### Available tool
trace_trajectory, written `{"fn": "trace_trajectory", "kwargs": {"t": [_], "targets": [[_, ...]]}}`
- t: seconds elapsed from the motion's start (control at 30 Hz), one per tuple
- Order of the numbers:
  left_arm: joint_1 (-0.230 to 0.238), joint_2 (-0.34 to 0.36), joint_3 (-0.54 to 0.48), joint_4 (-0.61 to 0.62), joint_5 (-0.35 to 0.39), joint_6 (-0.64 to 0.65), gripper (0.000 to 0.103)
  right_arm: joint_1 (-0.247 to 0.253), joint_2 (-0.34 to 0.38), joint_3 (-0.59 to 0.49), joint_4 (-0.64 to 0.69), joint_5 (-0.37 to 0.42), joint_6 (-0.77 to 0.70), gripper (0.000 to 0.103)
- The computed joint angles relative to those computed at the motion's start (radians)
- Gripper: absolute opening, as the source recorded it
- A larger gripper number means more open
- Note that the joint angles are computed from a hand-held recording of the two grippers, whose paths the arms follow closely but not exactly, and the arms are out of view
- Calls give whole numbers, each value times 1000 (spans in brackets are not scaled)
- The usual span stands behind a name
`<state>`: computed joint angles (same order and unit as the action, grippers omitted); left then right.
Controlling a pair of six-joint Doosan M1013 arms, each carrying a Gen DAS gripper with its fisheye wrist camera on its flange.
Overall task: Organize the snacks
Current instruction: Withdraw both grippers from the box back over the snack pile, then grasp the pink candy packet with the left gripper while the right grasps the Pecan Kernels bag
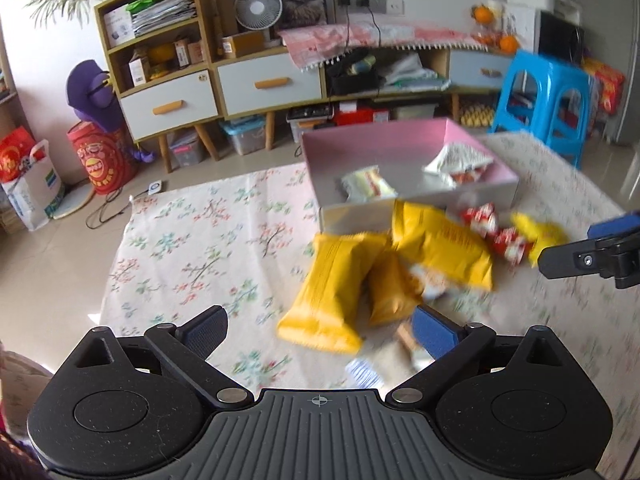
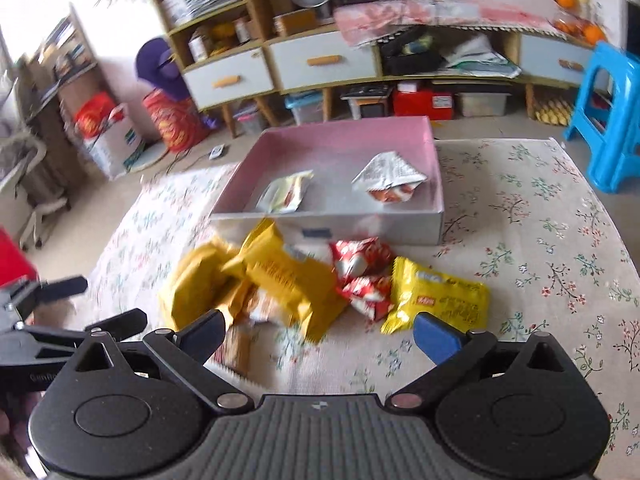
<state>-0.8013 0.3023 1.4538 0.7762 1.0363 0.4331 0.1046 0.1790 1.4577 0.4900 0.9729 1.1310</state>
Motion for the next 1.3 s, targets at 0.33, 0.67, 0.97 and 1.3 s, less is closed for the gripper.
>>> {"fn": "trace_trajectory", "kwargs": {"t": [0.33,0.67,0.97,1.3], "targets": [[13,-50,76,-78,-29,89,100,37,-17,30,4,60,-75,93],[40,-71,105,-286,-48,327,100,65,3,20,6,137,-47,93],[71,-67,107,-412,-10,406,98,75,37,3,-36,205,61,93],[82,-78,113,-520,-45,508,79,102,17,22,-214,167,0,91]]}}
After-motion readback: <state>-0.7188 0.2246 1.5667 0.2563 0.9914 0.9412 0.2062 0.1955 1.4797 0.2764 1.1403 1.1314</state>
